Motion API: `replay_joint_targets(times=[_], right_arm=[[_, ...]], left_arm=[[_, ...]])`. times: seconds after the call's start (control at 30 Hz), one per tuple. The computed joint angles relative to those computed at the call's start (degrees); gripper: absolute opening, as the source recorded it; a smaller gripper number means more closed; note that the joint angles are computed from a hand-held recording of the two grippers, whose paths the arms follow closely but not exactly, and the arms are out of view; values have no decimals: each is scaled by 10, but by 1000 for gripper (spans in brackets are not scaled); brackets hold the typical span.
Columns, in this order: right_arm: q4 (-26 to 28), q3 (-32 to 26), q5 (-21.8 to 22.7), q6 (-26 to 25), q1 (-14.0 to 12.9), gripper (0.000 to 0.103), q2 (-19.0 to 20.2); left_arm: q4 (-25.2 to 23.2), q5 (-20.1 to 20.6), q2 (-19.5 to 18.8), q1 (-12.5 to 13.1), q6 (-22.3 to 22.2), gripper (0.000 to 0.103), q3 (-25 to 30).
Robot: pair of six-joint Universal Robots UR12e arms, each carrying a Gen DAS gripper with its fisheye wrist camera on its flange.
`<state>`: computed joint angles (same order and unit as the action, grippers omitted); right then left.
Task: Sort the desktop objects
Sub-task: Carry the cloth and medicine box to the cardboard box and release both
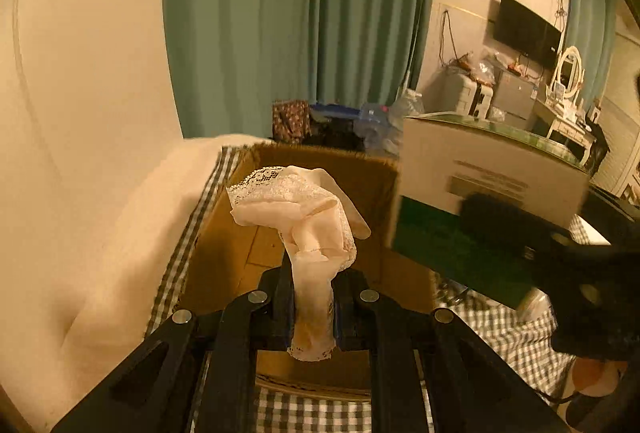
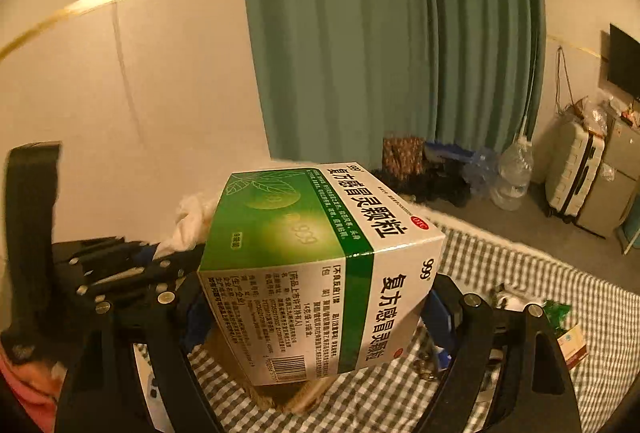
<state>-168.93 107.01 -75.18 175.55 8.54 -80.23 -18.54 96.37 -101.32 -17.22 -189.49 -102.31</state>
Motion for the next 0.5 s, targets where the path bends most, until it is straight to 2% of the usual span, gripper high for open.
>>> replay_joint_targets(times=[0.23, 0.33, 0.37, 0.43, 0.47, 0.5], right_arm=[[50, -34, -36, 4, 19, 85, 52], [64, -44, -34, 20, 23, 85, 67], [64, -45, -34, 29, 25, 85, 70], [70, -51, -16, 41, 20, 86, 74], [66, -54, -10, 47, 18, 87, 76], [61, -58, -12, 52, 20, 87, 78]], left_arm=[[2, -24, -18, 13, 5, 13, -15], [12, -42, -21, 20, -12, 14, -21], [17, -49, -21, 21, -15, 19, -22], [17, -58, -20, 22, -10, 42, -24], [20, -53, -19, 20, -7, 64, -25], [32, -37, -18, 16, -6, 78, -29]])
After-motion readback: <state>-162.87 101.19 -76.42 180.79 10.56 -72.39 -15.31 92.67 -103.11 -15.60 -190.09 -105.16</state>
